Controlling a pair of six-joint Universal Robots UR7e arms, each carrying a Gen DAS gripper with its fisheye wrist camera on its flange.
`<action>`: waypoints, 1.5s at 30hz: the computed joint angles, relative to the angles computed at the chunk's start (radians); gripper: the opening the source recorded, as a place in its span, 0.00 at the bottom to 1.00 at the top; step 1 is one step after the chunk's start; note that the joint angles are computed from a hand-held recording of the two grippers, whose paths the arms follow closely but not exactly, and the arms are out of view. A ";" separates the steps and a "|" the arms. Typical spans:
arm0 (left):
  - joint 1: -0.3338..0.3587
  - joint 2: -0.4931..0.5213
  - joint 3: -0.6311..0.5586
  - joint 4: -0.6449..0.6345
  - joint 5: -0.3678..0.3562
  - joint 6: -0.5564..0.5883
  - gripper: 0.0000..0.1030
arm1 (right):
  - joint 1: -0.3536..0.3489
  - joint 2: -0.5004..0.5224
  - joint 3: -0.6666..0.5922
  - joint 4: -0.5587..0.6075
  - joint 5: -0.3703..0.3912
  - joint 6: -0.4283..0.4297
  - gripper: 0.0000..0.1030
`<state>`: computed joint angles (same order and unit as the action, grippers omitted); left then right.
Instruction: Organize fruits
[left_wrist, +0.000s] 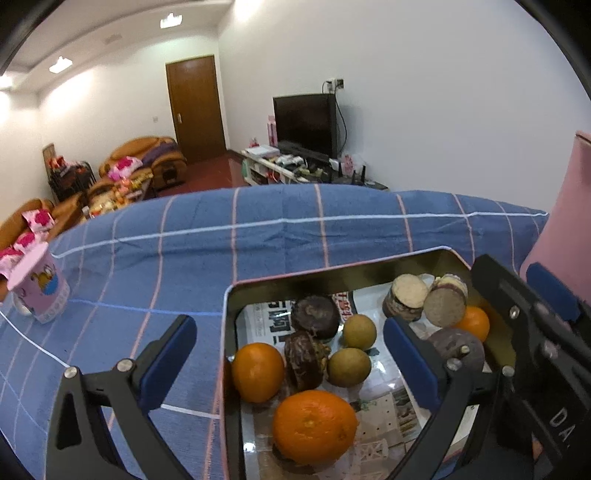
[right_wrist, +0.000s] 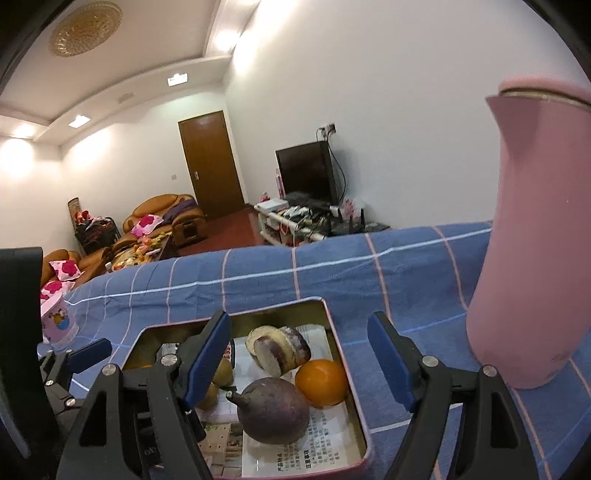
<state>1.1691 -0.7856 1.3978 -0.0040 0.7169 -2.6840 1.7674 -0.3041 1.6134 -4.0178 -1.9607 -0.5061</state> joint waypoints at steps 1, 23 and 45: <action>-0.003 -0.007 0.019 -0.036 -0.006 0.022 1.00 | 0.000 -0.002 0.002 -0.008 -0.005 -0.007 0.76; -0.028 -0.162 0.302 -0.392 0.006 0.165 1.00 | 0.049 0.059 0.071 -0.306 0.004 -0.193 0.78; -0.039 -0.240 0.434 -0.514 0.043 0.184 1.00 | 0.057 0.069 0.133 -0.467 0.014 -0.183 0.78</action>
<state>1.1303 -1.0255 1.8319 -0.5183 0.7595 -2.4995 1.8247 -0.2354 1.7461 -4.4851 -1.9470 -0.6891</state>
